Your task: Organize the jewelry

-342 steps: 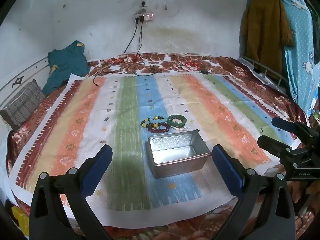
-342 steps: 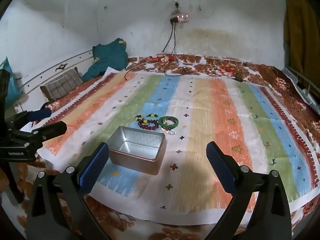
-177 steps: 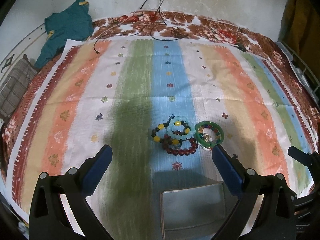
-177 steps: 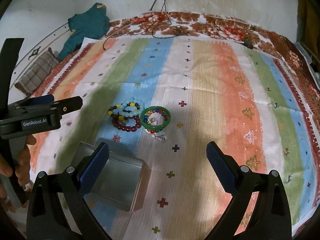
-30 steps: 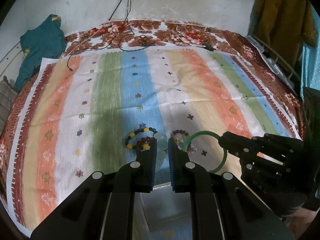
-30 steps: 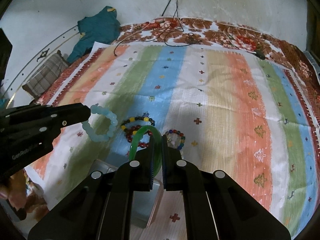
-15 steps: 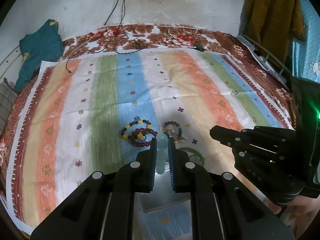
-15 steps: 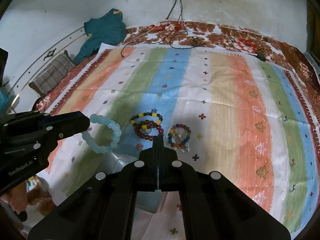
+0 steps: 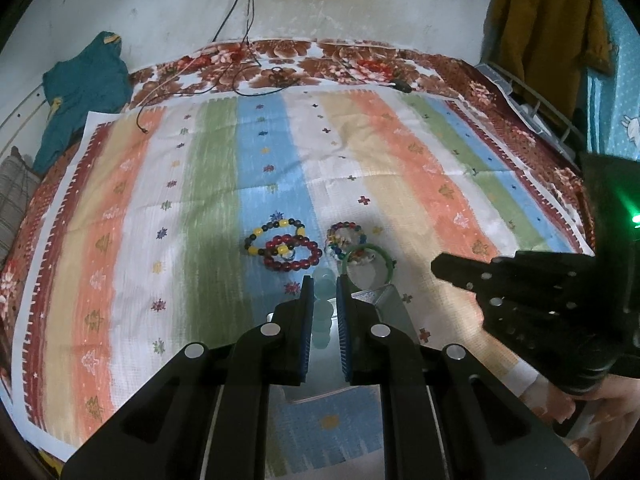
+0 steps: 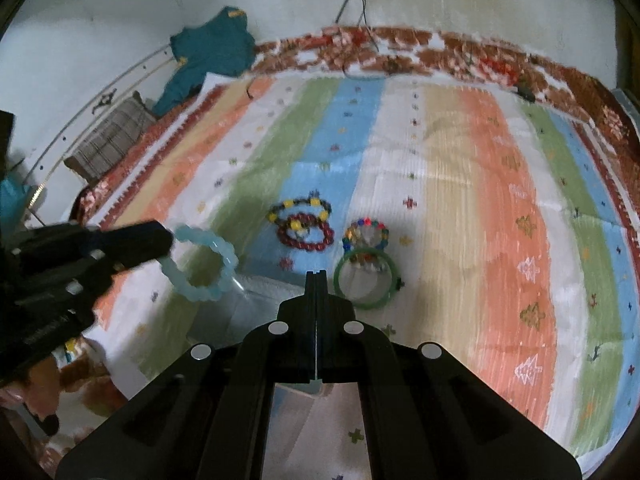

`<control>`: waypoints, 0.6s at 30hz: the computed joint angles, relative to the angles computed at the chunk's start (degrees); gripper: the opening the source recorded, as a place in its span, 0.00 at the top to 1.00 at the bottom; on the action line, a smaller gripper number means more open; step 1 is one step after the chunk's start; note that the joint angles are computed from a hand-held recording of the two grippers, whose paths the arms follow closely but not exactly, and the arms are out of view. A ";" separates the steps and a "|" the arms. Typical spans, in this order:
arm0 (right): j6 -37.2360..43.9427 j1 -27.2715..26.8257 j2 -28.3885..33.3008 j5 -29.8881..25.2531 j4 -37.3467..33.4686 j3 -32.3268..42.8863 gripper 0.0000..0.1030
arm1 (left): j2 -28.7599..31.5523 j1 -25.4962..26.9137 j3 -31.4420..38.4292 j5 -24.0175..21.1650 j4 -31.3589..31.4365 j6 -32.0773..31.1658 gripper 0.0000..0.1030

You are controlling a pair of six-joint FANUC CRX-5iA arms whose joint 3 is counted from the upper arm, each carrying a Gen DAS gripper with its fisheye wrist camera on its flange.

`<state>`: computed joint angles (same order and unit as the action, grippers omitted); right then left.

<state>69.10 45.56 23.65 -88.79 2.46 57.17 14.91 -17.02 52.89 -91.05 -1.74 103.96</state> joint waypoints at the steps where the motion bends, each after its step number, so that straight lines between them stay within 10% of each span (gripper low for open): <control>1: -0.25 -0.18 0.42 -0.61 0.21 0.24 0.99 | -0.04 -0.03 -0.03 -0.04 -0.08 0.05 0.90; 18: -1.09 -3.48 9.16 -9.44 -0.34 11.70 0.99 | 0.10 0.28 -0.08 -0.08 -0.16 -0.15 0.90</control>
<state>68.01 42.08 32.81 -98.23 2.12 68.87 15.01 -16.74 52.81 -91.13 -1.89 103.81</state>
